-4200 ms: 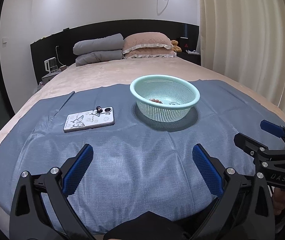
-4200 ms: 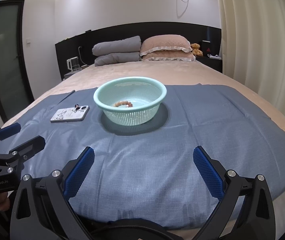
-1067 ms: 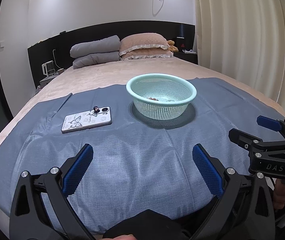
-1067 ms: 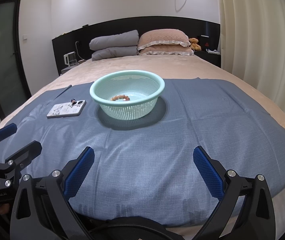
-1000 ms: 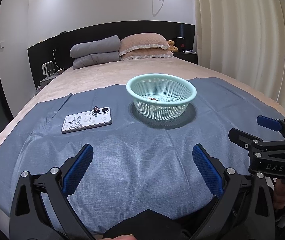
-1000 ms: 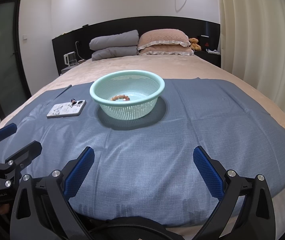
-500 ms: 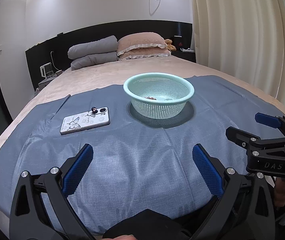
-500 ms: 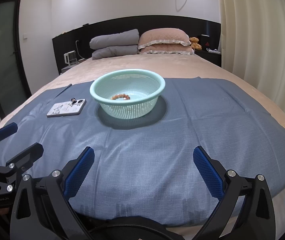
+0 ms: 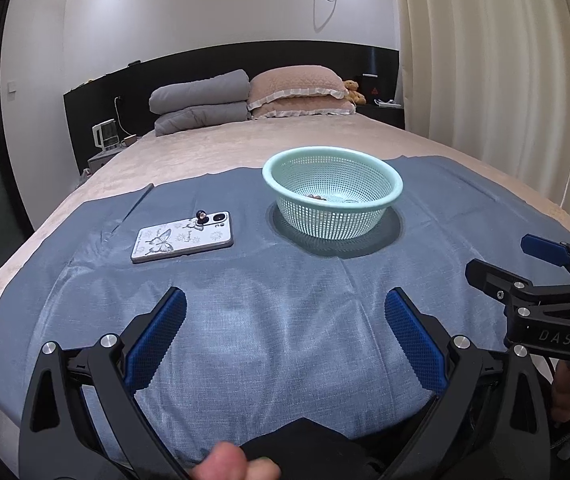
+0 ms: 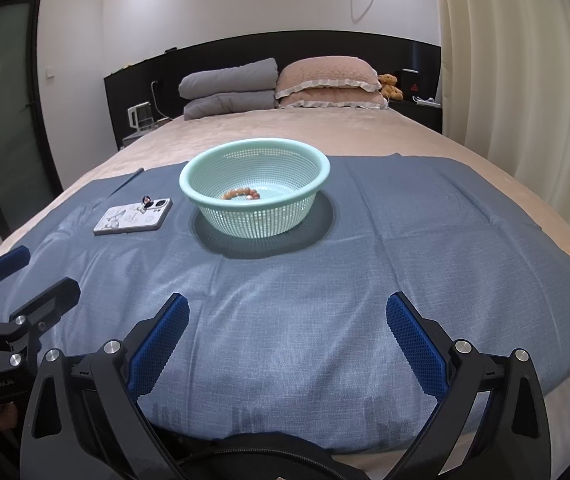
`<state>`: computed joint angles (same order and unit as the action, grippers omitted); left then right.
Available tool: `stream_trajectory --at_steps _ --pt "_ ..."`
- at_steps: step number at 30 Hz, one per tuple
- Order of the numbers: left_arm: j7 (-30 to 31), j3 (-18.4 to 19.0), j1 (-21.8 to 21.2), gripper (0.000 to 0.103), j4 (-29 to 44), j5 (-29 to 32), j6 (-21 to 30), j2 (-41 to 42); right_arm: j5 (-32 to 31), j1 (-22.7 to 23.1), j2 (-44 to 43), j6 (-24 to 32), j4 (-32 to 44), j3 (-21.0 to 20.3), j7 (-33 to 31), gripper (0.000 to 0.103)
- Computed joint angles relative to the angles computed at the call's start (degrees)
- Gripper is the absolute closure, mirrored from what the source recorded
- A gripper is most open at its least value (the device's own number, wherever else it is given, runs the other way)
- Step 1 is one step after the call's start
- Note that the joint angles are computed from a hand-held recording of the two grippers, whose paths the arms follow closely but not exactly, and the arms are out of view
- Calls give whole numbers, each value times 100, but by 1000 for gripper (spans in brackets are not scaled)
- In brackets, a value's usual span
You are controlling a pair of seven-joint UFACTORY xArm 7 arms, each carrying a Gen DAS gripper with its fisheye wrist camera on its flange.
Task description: Organize jewelry
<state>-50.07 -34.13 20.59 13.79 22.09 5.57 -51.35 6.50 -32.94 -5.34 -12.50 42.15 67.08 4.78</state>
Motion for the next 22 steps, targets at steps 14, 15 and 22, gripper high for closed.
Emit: stream_trajectory --at_steps 14,15,22 --pt "45 177 -65 6 -54 -58 -53 66 80 416 -10 29 -18 -413 -108 8" --pt "47 168 -55 6 -36 -68 -21 85 88 408 -16 30 -18 -401 -107 8" --pt "76 155 -70 6 -28 -102 -6 100 -20 406 -15 66 -1 -416 -6 8"
